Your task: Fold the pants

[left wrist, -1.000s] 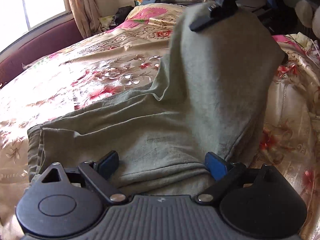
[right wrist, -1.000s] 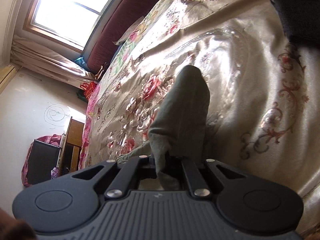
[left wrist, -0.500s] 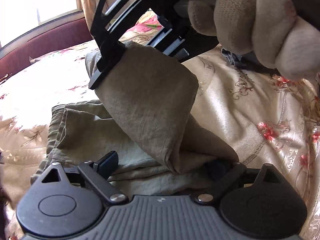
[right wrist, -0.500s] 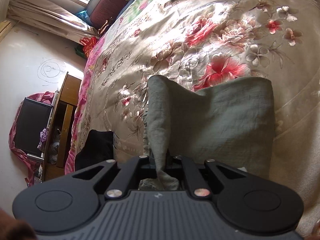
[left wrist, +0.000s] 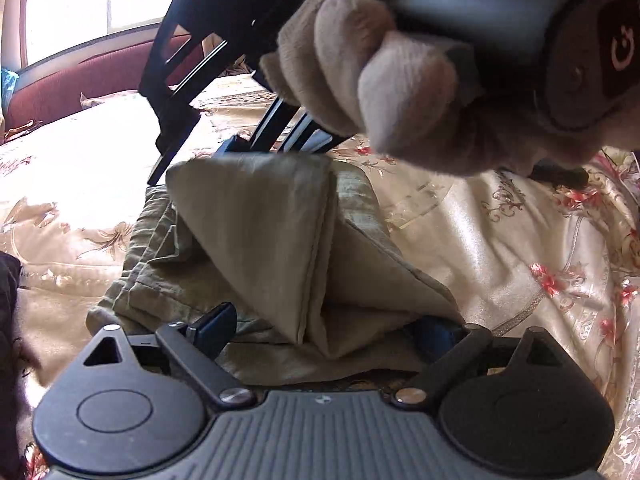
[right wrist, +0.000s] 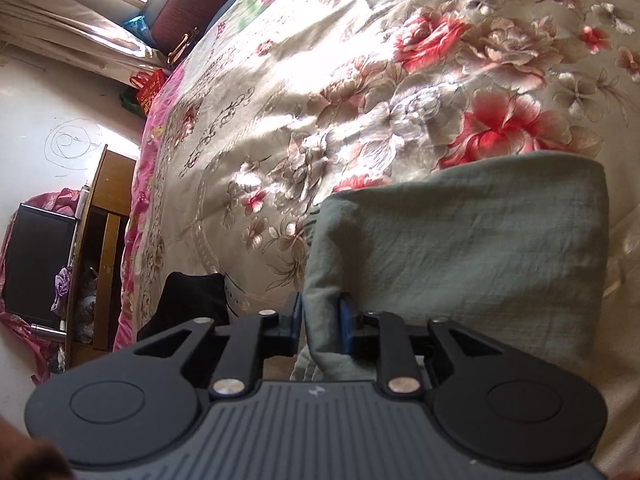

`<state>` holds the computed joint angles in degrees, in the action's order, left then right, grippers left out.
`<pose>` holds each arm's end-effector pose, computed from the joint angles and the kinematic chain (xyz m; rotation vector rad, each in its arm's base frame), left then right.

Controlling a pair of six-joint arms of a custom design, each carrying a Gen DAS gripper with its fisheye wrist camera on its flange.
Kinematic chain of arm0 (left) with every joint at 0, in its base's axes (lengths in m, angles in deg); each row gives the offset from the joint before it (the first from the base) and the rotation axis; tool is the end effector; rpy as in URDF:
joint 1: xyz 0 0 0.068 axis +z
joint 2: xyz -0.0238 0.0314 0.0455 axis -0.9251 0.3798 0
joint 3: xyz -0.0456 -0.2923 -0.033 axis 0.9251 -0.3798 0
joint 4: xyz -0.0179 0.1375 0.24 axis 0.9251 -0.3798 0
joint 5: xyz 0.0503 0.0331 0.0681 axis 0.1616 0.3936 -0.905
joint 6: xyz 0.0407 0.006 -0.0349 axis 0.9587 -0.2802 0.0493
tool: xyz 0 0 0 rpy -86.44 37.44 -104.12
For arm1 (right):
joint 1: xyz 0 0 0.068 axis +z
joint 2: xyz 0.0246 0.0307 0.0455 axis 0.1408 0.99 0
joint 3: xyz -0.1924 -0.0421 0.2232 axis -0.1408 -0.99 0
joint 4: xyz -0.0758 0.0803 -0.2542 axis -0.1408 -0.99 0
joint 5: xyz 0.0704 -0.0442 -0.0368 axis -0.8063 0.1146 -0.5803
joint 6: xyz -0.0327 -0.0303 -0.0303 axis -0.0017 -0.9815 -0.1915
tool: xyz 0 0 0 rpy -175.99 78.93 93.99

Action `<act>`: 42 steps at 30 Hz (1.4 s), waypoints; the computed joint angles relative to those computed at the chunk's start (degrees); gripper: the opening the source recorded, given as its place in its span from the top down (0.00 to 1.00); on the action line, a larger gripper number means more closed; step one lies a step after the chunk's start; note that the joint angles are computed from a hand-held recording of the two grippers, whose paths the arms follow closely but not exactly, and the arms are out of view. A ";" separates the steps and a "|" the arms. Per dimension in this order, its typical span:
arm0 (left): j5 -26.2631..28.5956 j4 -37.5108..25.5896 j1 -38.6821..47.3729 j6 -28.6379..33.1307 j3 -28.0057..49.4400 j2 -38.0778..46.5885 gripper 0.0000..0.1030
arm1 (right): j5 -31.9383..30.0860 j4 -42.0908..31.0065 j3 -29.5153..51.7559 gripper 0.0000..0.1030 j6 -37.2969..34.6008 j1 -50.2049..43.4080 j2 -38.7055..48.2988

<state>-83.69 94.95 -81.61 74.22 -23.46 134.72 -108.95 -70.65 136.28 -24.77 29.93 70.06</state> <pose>0.2550 -0.0631 0.0060 0.2038 2.2301 -0.1569 0.3812 0.1734 0.0925 -0.0690 2.7130 1.0334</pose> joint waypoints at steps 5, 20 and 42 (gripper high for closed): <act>-1.32 3.48 1.70 -2.96 -1.33 1.48 0.00 | 2.30 -0.40 -0.23 0.73 -4.35 2.43 -1.63; 4.00 9.48 14.55 -13.77 -10.32 -0.72 0.00 | 4.78 3.16 -9.70 0.57 -21.42 -9.41 -6.25; 1.83 -39.47 11.94 11.11 15.25 -14.42 0.42 | -19.75 7.10 -12.32 0.41 -22.13 -23.94 4.53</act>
